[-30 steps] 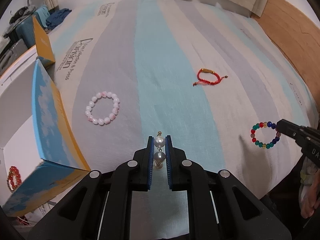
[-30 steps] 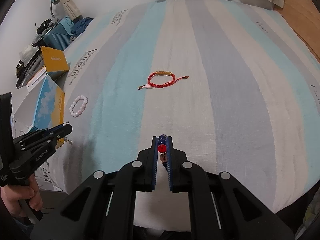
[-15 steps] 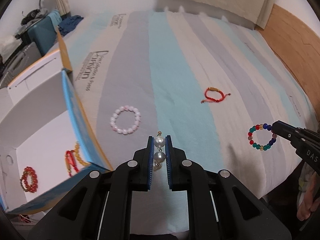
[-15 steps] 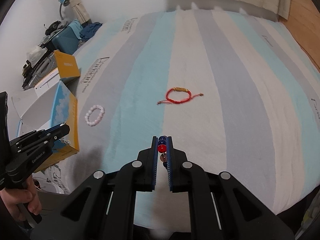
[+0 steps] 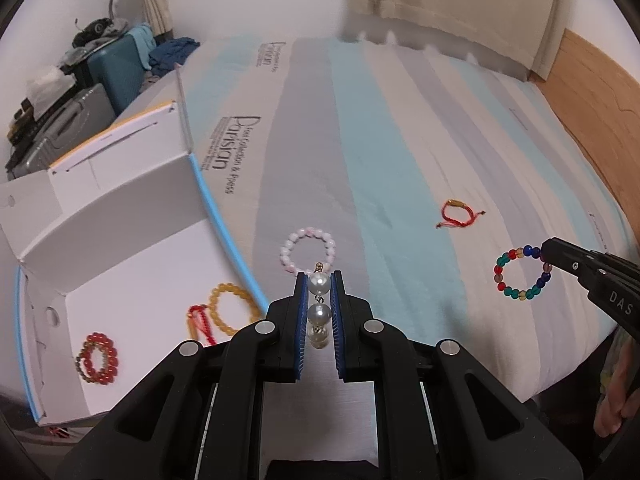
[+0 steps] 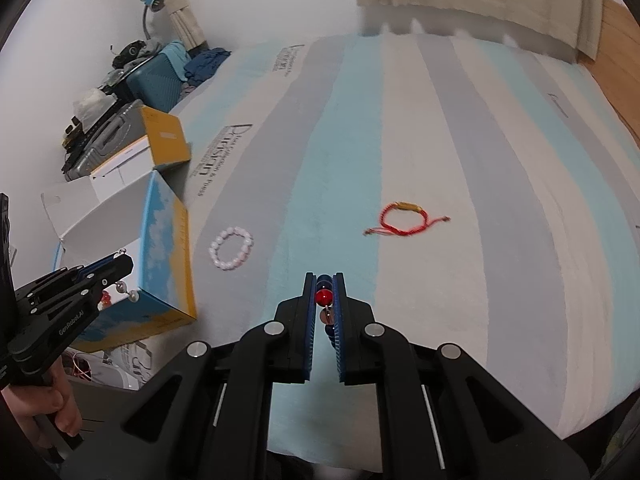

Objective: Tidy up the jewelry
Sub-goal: 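Carry the pearl earrings with the left tool while the right tool carries the multicolour bracelet into the box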

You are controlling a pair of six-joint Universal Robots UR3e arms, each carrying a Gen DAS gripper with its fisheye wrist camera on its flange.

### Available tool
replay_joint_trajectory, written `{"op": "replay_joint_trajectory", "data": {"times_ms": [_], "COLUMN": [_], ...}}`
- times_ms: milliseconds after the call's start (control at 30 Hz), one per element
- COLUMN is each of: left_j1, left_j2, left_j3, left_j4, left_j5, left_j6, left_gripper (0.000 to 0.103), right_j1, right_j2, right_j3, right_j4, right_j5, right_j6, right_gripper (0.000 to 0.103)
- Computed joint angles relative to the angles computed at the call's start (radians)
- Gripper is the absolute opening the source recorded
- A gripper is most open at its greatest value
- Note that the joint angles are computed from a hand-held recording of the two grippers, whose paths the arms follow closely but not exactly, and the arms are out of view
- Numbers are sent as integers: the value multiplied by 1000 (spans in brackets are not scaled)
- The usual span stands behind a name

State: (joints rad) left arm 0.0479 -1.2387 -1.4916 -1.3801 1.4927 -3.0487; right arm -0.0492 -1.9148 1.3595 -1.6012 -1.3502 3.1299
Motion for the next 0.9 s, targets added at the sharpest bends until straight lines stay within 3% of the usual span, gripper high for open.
{"op": "replay_joint_trajectory", "data": {"times_ms": [533, 900], "left_j1": [411, 937], "left_j2": [146, 269], "left_j3": [79, 126], "left_j4": [-244, -573], "left_j5": [-187, -391], "left_j6": [259, 664], "left_gripper": [10, 10], "right_j1": [350, 575], "right_j2": [343, 701], "right_j3": [-395, -887], "right_j4": [-21, 99], "right_j5": [-136, -210], "right_j6": [191, 280], "right_gripper": [7, 7]}}
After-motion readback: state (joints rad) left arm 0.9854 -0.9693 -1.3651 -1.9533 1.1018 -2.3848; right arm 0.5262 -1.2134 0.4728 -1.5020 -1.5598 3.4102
